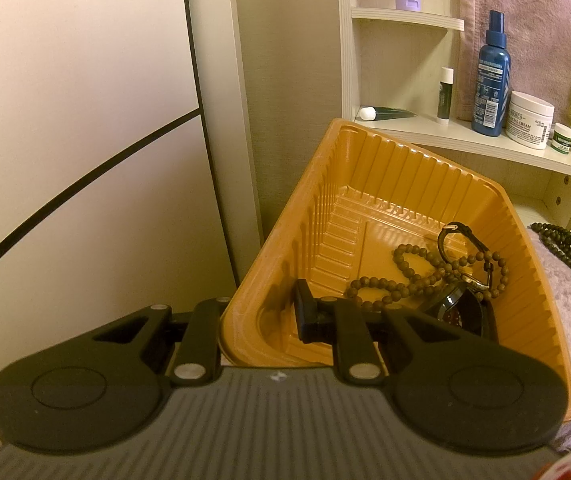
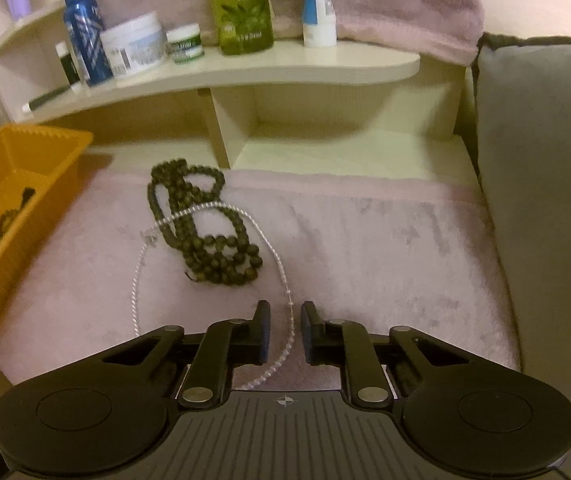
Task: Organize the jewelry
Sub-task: 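Grasp the white pearl strand from the pile with the right gripper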
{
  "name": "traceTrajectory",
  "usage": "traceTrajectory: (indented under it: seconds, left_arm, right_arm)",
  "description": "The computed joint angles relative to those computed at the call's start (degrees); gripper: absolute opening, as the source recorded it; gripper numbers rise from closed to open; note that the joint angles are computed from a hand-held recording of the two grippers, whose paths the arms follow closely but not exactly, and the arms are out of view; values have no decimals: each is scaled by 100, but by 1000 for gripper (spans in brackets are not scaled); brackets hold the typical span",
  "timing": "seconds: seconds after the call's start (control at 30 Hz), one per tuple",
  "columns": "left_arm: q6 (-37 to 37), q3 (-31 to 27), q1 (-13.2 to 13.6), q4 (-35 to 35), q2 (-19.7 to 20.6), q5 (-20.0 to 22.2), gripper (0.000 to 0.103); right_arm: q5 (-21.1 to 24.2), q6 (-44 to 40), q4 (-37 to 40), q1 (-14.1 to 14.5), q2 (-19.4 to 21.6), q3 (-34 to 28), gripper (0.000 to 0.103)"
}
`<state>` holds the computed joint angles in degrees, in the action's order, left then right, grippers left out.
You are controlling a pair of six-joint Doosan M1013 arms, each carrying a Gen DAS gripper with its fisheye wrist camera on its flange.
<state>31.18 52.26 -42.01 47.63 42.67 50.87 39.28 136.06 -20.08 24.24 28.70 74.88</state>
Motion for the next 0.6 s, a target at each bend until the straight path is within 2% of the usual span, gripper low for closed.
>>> traceTrajectory:
  seconds: [0.1,0.2,0.33,0.6]
  left_arm:
    - [-2,-6,0,-6,3,9,17]
    - [0,-4,2,-11,3,8,17]
    - [-1,-5,1,-9,3,7,17]
    - [1,0,2,-9,1,5,17]
  right_arm:
    - [-7,45,-231,32,12,16,12]
    - [95,30,-423,67,34,-14,3]
    - [122,12,-452,77,31,-23,2]
    - [-439,494,-424,43,-196,164,2]
